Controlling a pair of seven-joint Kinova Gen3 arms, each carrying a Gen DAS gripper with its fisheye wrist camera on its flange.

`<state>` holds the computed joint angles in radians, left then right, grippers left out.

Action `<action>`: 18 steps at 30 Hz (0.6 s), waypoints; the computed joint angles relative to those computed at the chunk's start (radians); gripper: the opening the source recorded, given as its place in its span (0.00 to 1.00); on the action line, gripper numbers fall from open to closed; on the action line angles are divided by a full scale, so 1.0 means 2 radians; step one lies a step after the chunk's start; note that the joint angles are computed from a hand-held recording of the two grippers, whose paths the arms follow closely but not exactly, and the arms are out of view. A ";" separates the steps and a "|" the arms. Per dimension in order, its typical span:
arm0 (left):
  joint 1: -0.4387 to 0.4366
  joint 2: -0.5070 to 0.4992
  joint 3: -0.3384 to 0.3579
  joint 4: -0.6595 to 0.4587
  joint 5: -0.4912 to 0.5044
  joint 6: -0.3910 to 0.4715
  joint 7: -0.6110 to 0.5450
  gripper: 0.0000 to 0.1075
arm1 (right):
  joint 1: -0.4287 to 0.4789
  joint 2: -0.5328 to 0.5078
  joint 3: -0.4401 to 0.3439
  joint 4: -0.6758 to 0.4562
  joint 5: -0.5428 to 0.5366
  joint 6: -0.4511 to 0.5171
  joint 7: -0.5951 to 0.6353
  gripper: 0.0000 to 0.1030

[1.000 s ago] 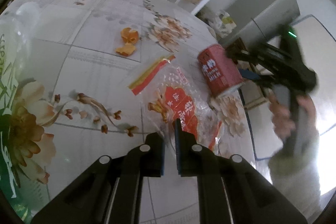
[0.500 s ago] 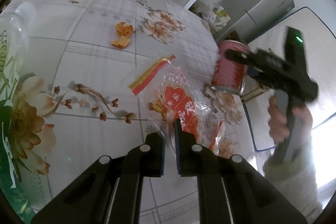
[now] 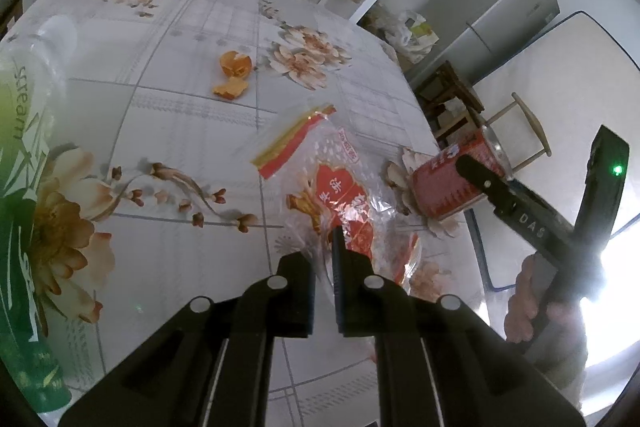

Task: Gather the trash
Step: 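Grasp the clear snack bag with the left gripper while the right holds the can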

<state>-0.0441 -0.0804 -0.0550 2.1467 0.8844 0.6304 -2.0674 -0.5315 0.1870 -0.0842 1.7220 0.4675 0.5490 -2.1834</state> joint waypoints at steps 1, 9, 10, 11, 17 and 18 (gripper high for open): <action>0.000 -0.001 0.001 0.000 -0.002 -0.001 0.003 0.06 | 0.000 0.001 0.000 0.001 -0.002 0.002 -0.001 0.60; 0.006 -0.003 0.005 0.000 -0.018 -0.006 0.020 0.06 | 0.016 0.001 -0.004 0.009 -0.042 -0.009 0.016 0.61; 0.007 -0.003 0.006 0.000 -0.020 -0.009 0.023 0.06 | 0.015 0.001 -0.004 0.010 -0.044 -0.009 0.015 0.61; 0.008 -0.003 0.004 0.000 -0.019 -0.009 0.021 0.06 | 0.018 0.002 -0.005 0.011 -0.051 -0.011 0.016 0.61; 0.017 -0.011 0.007 0.003 -0.029 -0.026 0.031 0.04 | 0.014 -0.002 0.002 0.021 -0.053 -0.022 0.002 0.61; 0.018 -0.012 0.006 0.004 -0.029 -0.029 0.030 0.04 | 0.013 -0.004 0.003 0.024 -0.051 -0.024 -0.003 0.60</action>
